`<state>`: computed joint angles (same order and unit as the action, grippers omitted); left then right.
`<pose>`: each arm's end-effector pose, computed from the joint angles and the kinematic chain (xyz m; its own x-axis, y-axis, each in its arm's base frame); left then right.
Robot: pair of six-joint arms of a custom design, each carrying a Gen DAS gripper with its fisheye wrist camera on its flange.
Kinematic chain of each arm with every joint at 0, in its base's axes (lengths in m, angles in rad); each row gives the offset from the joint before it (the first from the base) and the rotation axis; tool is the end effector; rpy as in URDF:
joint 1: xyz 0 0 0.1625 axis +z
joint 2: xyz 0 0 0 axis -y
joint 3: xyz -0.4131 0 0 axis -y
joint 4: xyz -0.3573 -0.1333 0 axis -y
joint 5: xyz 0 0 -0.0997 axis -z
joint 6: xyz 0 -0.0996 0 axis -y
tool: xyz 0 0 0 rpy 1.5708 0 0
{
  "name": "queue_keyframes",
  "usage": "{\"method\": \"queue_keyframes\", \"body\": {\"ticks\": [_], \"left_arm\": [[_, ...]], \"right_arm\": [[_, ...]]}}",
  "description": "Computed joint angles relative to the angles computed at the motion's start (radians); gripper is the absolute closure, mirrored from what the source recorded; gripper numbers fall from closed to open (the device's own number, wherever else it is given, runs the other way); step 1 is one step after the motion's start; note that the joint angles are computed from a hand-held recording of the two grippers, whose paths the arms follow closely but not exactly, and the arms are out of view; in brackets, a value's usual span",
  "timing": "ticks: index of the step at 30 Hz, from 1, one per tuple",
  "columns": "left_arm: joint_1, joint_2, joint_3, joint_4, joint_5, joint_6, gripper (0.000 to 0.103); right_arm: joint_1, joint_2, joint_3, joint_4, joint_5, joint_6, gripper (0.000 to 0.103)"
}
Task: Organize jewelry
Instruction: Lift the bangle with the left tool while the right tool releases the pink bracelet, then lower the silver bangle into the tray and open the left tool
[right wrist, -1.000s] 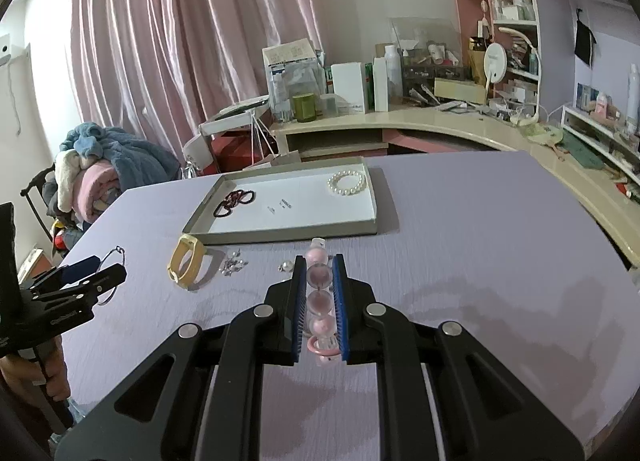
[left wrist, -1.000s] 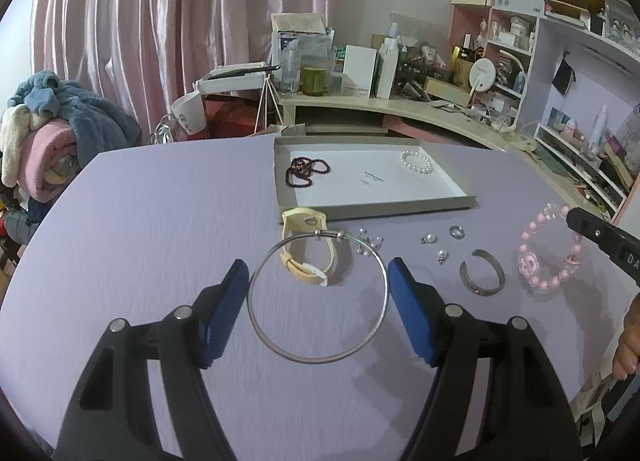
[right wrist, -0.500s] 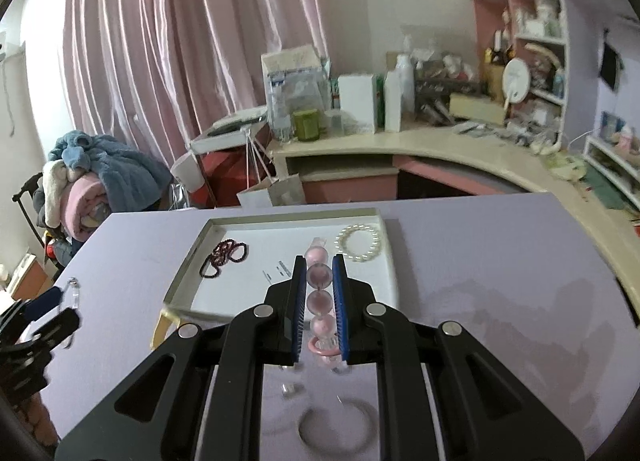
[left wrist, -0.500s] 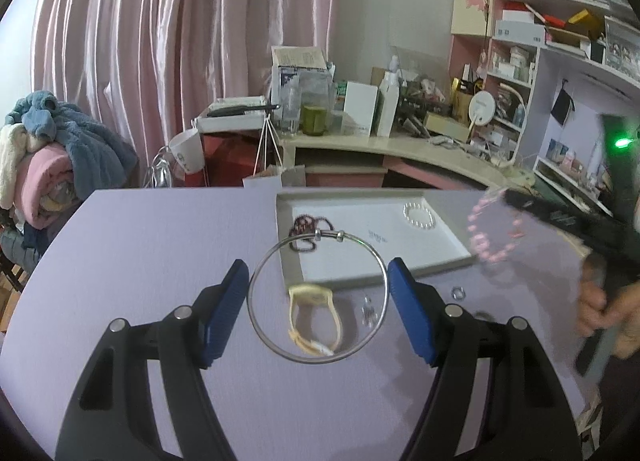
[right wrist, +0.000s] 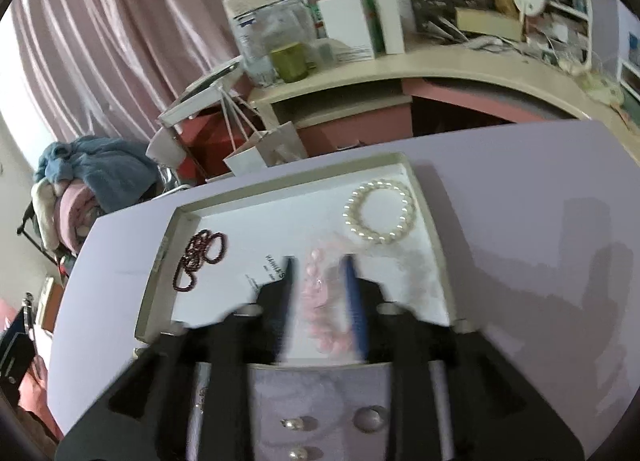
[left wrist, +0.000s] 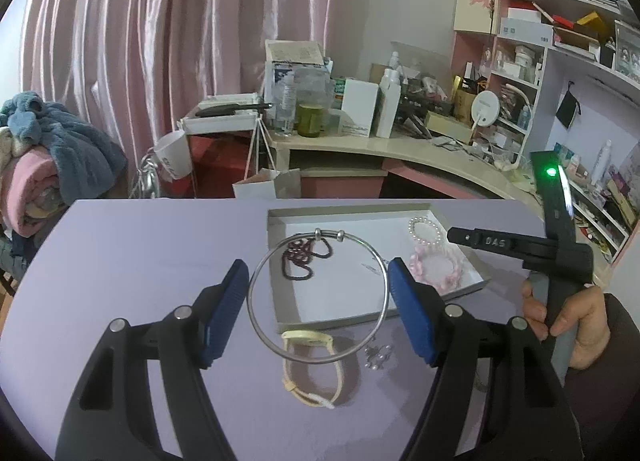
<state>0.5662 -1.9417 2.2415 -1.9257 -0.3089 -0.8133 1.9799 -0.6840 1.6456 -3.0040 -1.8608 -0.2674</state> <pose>-0.1247 -0.3497 0.4172 -0.7547 -0.2322 -0.6136 0.4283 0.5340 -0.7290 0.3574 -0.5609 0.0908 -0.8041 -0.4686 0.3657 -0.5877 0.7191 -0.3709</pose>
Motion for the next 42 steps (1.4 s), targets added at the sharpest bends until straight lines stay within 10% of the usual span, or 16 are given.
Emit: {"method": "queue_keyframes", "body": {"ticks": [15, 32, 42], "left_arm": [[0.229, 0.318, -0.059, -0.662, -0.141, 0.448, 0.032], [0.422, 0.62, -0.311, -0.662, -0.278, 0.446, 0.031], [0.341, 0.486, -0.221, -0.683, -0.236, 0.425, 0.018]], "right_arm": [[-0.012, -0.075, 0.086, -0.091, 0.001, -0.133, 0.053], [-0.071, -0.094, 0.118, -0.122, 0.036, -0.181, 0.052], [-0.076, -0.14, 0.183, -0.174, 0.062, -0.191, 0.052]]}}
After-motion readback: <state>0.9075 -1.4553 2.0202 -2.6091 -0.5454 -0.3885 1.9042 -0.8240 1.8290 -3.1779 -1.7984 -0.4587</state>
